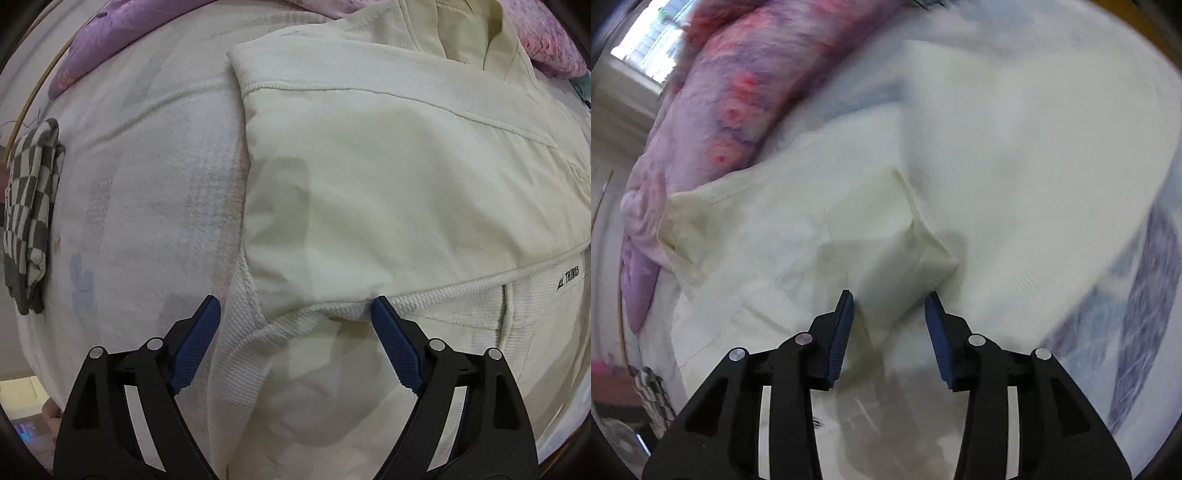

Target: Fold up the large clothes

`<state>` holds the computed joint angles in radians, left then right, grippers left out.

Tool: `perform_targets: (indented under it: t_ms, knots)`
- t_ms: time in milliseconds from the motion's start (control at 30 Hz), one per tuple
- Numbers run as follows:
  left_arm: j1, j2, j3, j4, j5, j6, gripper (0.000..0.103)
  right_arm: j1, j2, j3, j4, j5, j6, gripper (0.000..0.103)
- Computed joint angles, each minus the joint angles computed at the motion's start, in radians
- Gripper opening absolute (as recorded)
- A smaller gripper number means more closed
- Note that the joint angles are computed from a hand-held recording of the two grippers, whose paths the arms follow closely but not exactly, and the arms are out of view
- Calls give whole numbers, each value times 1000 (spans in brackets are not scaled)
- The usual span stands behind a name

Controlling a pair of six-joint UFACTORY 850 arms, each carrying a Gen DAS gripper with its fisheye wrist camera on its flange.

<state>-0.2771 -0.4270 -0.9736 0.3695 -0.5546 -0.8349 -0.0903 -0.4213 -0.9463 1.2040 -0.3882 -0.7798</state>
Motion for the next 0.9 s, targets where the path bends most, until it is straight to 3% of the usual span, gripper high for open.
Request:
perform_targets:
  t_ms: [100,167,233,367,467,600,633,667,700,800,900]
  knots:
    - [-17,13,-6,47,-31,-63,85,-62,66,47,121,-18,-153,44]
    - [-23,33,-6,59,-37,-99,85,-103,104,74,181,2,-208,58]
    - [-30,56,-8,73,-44,-139,85,-169,123,92,236,16,-230,59]
    - [-43,101,-17,46,-33,-151,85,-311,61,71,333,42,-173,60]
    - [-46,116,-31,0,-13,-122,85,-382,-16,31,480,13,-229,60]
    - [-57,130,-39,-28,2,-96,85,-435,-143,-53,530,-123,-163,60]
    - [-52,128,-39,-36,10,-85,85,-438,-156,-64,555,-133,-172,55]
    - [-50,128,-41,-50,13,-76,85,-440,-156,-68,600,-154,-223,27]
    - [-50,128,-40,-54,19,-78,85,-441,-161,-79,603,-175,-249,7]
    - [-46,128,-36,-75,36,-77,85,-405,-88,-92,545,-116,-397,3]
    - [-46,138,-24,-82,65,-90,85,-323,11,-89,519,-166,-597,3]
